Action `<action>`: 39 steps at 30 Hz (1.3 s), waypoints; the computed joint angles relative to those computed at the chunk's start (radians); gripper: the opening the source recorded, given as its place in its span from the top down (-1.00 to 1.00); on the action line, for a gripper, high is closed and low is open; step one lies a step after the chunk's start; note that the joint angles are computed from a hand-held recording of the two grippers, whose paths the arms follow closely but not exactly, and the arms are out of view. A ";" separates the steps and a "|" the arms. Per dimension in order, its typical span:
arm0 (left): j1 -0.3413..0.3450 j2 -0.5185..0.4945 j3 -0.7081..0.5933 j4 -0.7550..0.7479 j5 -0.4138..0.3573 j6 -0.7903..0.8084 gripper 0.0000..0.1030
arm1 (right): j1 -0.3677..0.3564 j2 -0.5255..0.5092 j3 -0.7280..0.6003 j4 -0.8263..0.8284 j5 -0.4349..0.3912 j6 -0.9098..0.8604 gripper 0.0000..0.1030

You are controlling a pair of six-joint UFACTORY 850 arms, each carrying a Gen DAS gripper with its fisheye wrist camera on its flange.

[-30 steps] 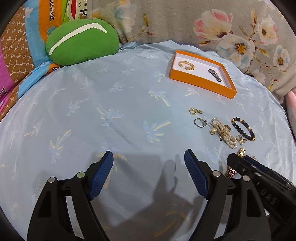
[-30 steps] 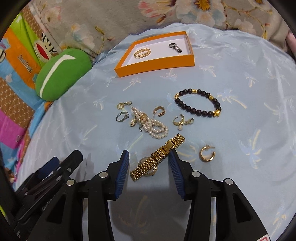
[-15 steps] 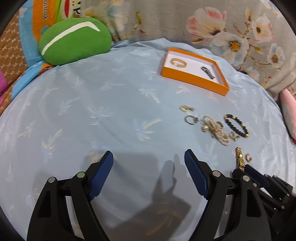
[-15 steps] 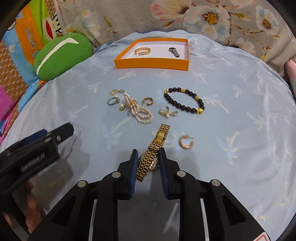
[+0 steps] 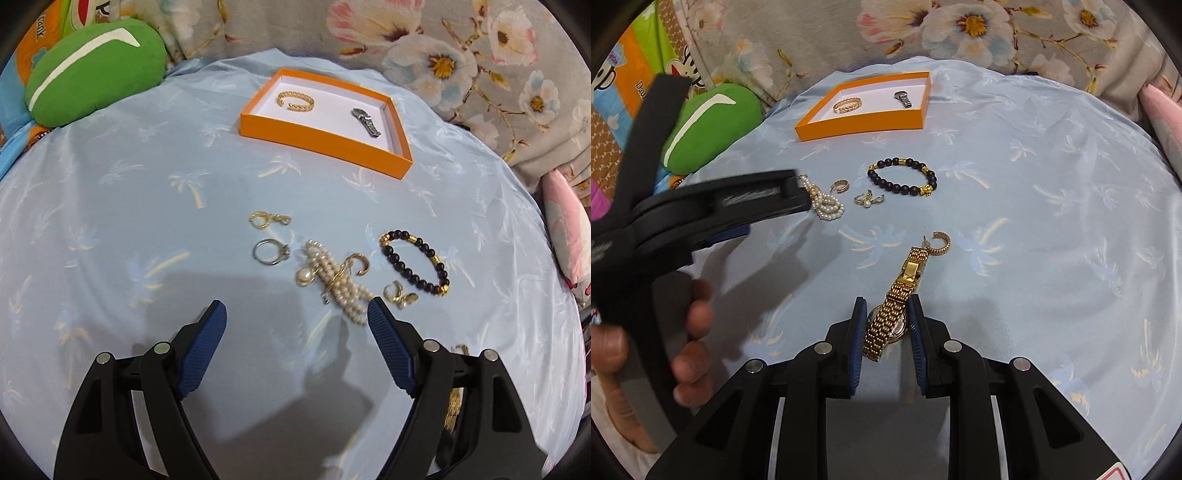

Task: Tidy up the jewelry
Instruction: 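Grasp the pearl strand bracelet with the left gripper while the right gripper holds the gold watch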

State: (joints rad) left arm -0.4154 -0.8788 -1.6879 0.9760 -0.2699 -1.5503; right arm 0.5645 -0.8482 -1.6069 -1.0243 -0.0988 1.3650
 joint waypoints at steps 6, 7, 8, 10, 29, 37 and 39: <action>-0.016 -0.067 -0.111 -0.019 -0.134 0.039 -0.43 | -0.004 0.000 0.001 0.014 0.013 -0.010 0.58; -0.019 -0.075 -0.123 -0.015 -0.151 0.042 -0.44 | -0.004 0.000 0.001 0.013 0.013 -0.009 0.58; -0.021 -0.079 -0.128 -0.007 -0.162 0.039 -0.44 | -0.004 0.000 0.002 0.010 0.013 -0.006 0.58; -0.023 -0.083 -0.135 -0.004 -0.174 0.042 -0.41 | -0.003 0.000 0.002 0.007 0.013 -0.002 0.58; -0.002 0.038 0.078 0.262 -0.038 -0.200 0.06 | -0.004 0.000 0.003 -0.038 0.016 0.044 0.58; -0.007 0.020 0.048 0.239 -0.027 -0.161 0.58 | -0.004 0.000 0.005 -0.110 0.020 0.119 0.59; -0.009 0.026 0.057 0.259 -0.013 -0.169 0.70 | -0.006 0.002 0.007 -0.143 0.027 0.155 0.59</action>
